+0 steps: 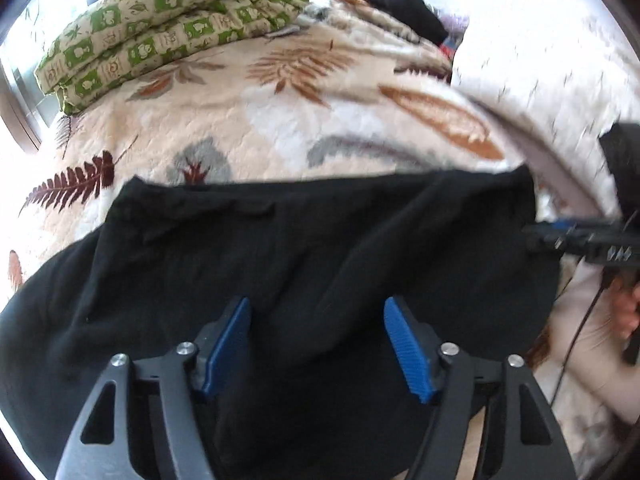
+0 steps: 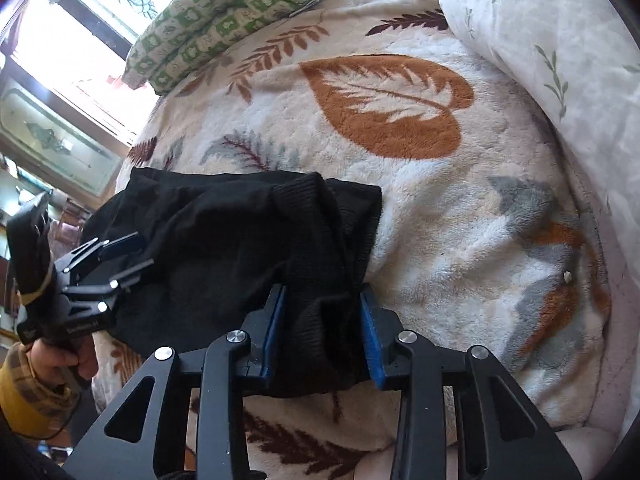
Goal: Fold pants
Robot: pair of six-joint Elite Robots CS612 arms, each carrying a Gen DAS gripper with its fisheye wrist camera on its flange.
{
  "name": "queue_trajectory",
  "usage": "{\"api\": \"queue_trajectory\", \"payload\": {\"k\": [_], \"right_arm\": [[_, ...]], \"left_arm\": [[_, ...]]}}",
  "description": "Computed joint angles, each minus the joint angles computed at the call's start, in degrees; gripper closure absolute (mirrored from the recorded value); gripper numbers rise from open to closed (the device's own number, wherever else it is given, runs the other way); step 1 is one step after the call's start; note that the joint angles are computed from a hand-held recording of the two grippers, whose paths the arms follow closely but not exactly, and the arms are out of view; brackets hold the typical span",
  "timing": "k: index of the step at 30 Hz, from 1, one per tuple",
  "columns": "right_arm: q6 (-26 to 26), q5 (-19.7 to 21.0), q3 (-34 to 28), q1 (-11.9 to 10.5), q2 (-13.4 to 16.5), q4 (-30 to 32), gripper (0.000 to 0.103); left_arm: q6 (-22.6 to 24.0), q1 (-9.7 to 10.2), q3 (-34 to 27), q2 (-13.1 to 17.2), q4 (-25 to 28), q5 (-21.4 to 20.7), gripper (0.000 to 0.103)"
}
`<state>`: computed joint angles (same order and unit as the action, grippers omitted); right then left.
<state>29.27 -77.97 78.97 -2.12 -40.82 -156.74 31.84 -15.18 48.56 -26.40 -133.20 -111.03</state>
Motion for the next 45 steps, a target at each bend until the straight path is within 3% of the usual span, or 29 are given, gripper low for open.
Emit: {"api": "queue_trajectory", "payload": {"k": [6,8,10,11,13,15,18,19,21,24,28,32,34,36,39,42,45], "right_arm": [[0.35,2.37,0.5,-0.56,0.28,-1.5,0.065],[-0.38,1.8,0.4,-0.36,0.42,-1.57,0.064],[-1.03,-0.14,0.16,0.12,0.44,-1.09,0.066],[-1.89,-1.4,-0.25,0.45,0.42,-0.1,0.067],[-3.71,-3.91,-1.31,1.11,0.32,2.41,0.071],[-3.34,-4.17,-1.6,1.17,0.14,3.35,0.074],[-4.6,-4.22,-1.65,1.04,-0.52,4.68,0.081],[-5.13,-3.78,-1.52,0.92,-0.71,4.5,0.088],[-4.82,-1.82,-1.07,0.62,-1.16,2.51,0.088],[-5.07,-0.58,-1.82,0.83,-0.85,2.47,0.088],[-3.85,-1.52,-2.79,1.33,0.06,4.46,0.085],[-2.67,-0.82,-2.09,0.92,-0.01,3.8,0.082],[-2.59,-0.88,-1.61,0.65,-0.2,3.97,0.066],[-1.38,0.08,-0.28,0.1,-0.37,2.58,0.062],[-0.39,1.7,0.89,-0.35,-0.49,0.27,0.062],[-0.4,2.78,0.48,-0.27,-0.24,0.05,0.075],[-1.0,2.92,0.06,0.17,-0.17,-0.84,0.086]], "left_arm": [[2.13,-1.1,0.64,-0.33,1.0,-2.22,0.032],[3.29,-1.94,1.6,-0.37,0.65,0.72,0.031],[5.05,-2.38,4.06,-0.9,-4.61,2.18,0.024],[4.6,-2.45,4.01,-0.93,-4.48,2.49,0.025],[3.73,-2.22,2.63,-0.79,-1.69,1.72,0.028],[3.71,-1.92,2.28,-1.03,-0.58,1.81,0.044],[2.78,-1.08,2.48,-1.41,-0.08,0.94,0.046],[2.39,-0.82,2.26,-1.31,0.52,0.73,0.046],[2.53,-0.6,2.06,-0.97,1.46,1.13,0.046],[4.61,-1.06,3.98,-1.31,-2.16,2.77,0.045],[3.31,-1.1,2.1,-0.78,0.6,2.65,0.046],[1.89,-0.53,1.45,-0.79,1.62,1.21,0.058],[0.17,-0.07,0.52,-0.6,3.13,-0.72,0.059],[0.07,0.11,0.71,-0.75,2.83,-1.86,0.059],[2.6,-0.51,1.12,-0.76,3.43,0.33,0.059],[3.57,-0.77,2.6,-1.04,0.71,1.05,0.057],[3.39,-0.64,1.7,-0.7,1.98,0.57,0.056]]}}
